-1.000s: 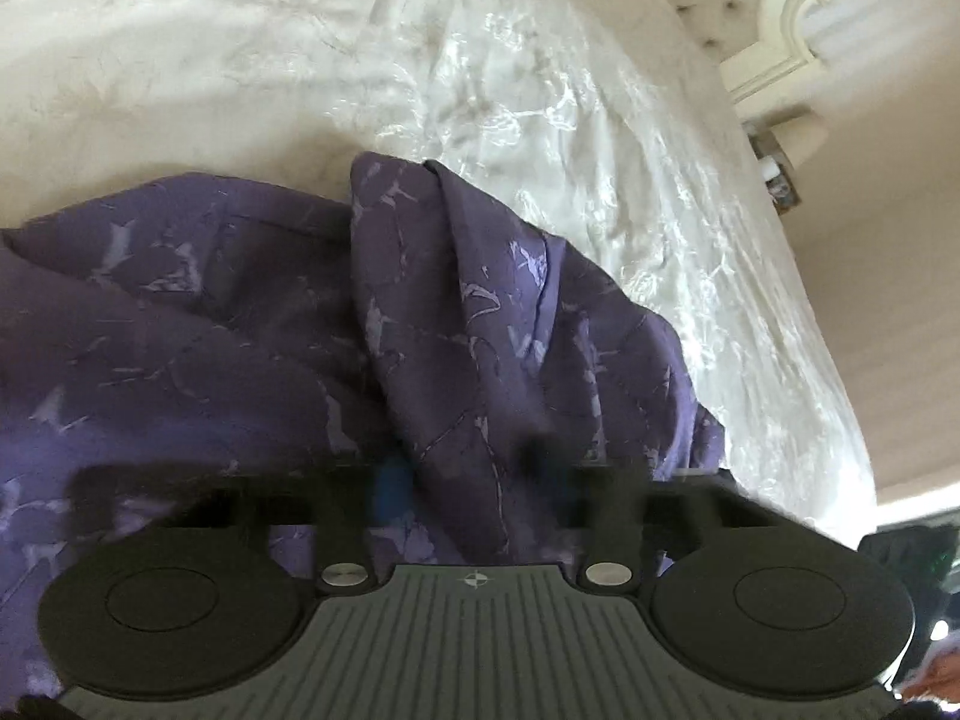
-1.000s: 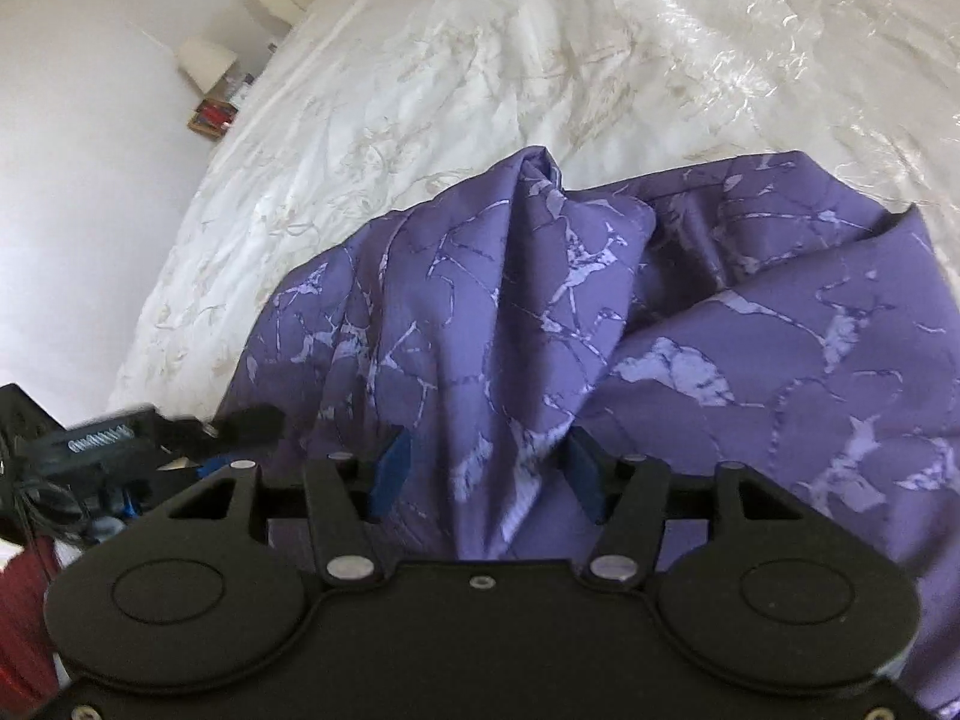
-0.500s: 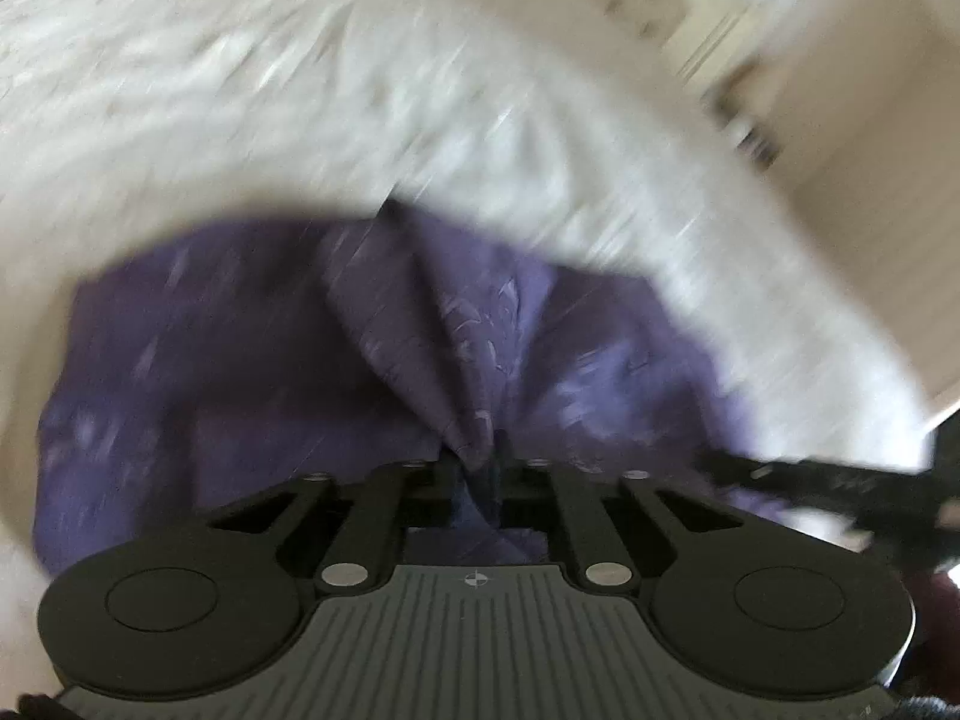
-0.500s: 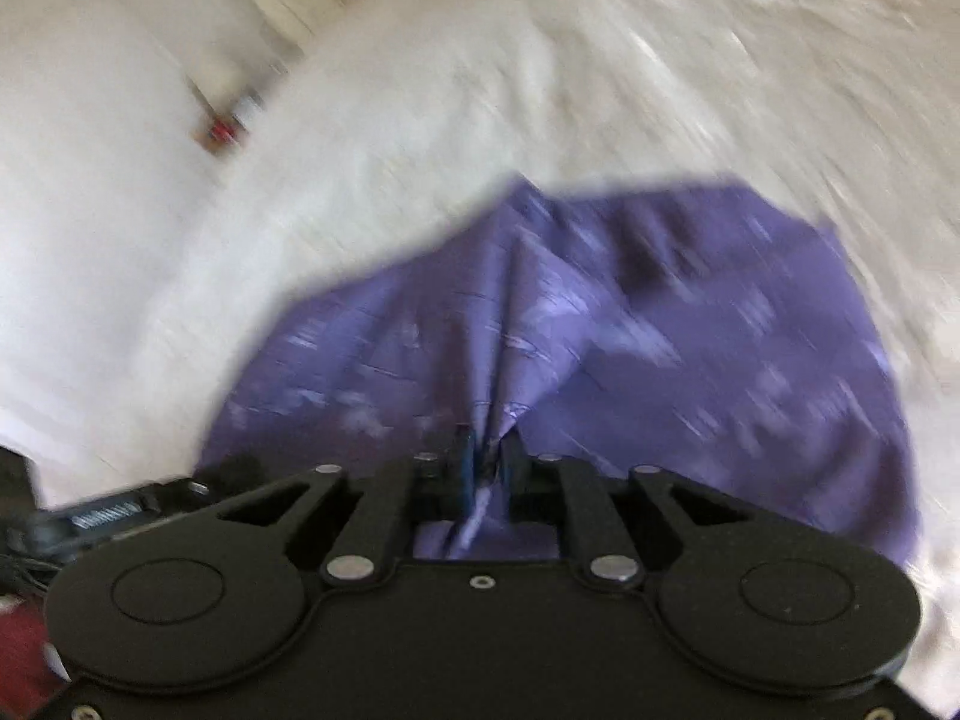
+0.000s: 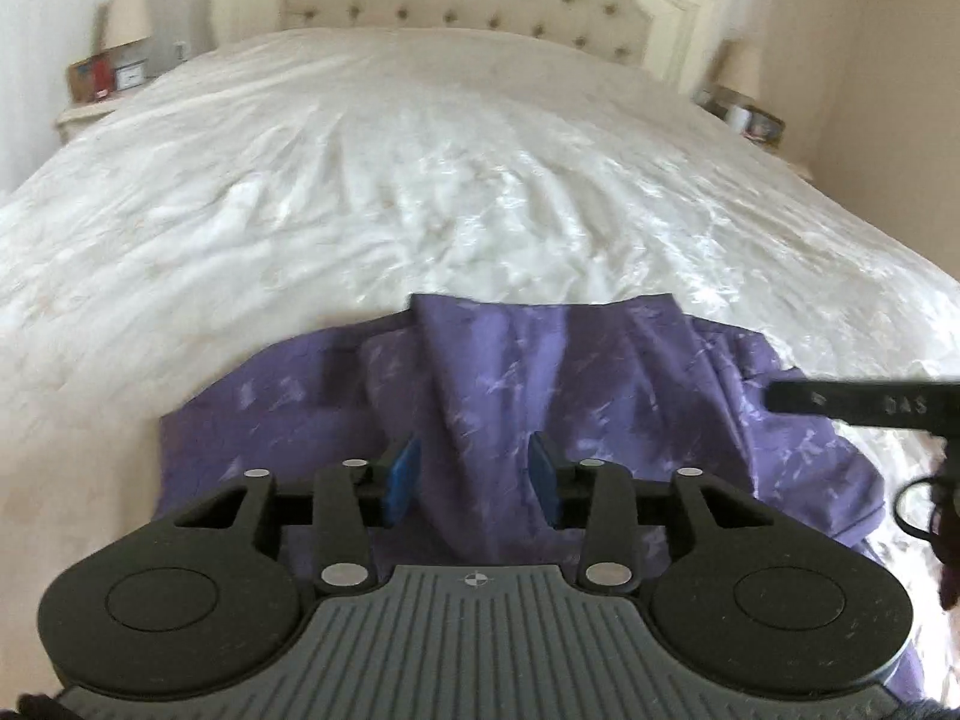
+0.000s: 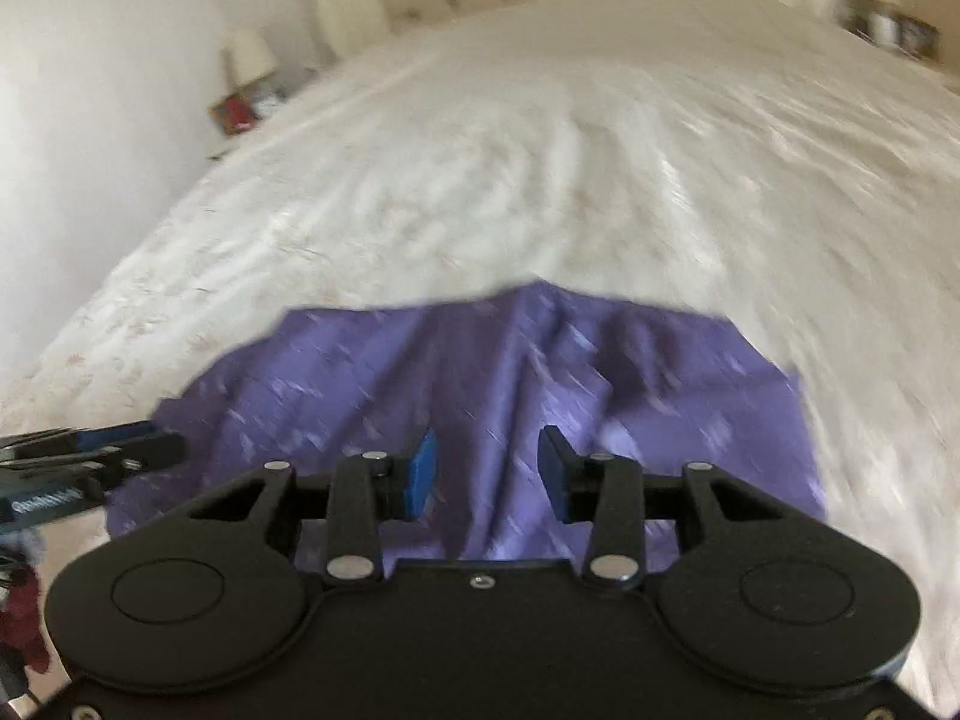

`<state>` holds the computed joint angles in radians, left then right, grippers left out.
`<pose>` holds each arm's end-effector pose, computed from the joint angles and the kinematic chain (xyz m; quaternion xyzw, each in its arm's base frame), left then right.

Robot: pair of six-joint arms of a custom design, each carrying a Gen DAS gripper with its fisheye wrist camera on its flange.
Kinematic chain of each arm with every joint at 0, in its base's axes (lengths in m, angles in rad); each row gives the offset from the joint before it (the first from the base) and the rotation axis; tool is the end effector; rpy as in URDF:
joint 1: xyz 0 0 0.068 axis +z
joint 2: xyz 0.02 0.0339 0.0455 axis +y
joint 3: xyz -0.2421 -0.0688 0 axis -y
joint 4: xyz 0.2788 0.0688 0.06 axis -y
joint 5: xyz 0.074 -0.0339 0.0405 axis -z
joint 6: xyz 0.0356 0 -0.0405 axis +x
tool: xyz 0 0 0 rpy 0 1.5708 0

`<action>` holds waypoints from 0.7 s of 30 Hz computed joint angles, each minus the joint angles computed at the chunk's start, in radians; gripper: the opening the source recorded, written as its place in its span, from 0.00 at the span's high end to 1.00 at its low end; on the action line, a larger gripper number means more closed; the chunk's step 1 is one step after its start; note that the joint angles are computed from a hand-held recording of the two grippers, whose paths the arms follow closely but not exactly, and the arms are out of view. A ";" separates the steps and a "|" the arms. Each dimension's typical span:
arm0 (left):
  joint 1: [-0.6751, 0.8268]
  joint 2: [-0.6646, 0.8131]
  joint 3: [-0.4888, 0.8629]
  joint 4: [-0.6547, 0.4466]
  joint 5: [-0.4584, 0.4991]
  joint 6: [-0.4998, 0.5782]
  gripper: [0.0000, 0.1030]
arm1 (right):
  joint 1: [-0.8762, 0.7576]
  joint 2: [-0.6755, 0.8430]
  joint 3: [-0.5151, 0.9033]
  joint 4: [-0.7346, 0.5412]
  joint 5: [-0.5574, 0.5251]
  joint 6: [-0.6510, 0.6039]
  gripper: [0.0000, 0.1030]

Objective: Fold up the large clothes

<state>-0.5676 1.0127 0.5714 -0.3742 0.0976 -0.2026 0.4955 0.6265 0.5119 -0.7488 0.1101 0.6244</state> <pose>0.2043 -0.1344 0.1744 0.1862 0.9097 -0.1804 0.3243 0.1592 0.0816 0.2000 0.0793 0.9335 0.1400 0.3204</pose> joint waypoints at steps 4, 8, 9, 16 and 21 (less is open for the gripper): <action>-0.034 0.165 0.055 0.101 -0.005 0.001 0.62 | -0.069 0.240 0.046 0.189 -0.095 -0.105 0.53; -0.030 0.349 0.116 0.111 -0.072 -0.036 0.62 | -0.109 0.445 0.079 0.239 -0.096 -0.122 0.55; -0.020 0.405 0.138 0.088 -0.093 -0.043 0.57 | -0.130 0.492 0.085 0.238 -0.109 -0.123 0.56; 0.027 0.324 0.077 0.076 -0.033 0.029 0.53 | -0.161 0.429 0.027 0.234 -0.136 -0.155 0.54; -0.013 -0.005 -0.046 -0.031 -0.060 0.024 0.51 | -0.021 0.192 0.010 0.107 -0.031 -0.111 0.43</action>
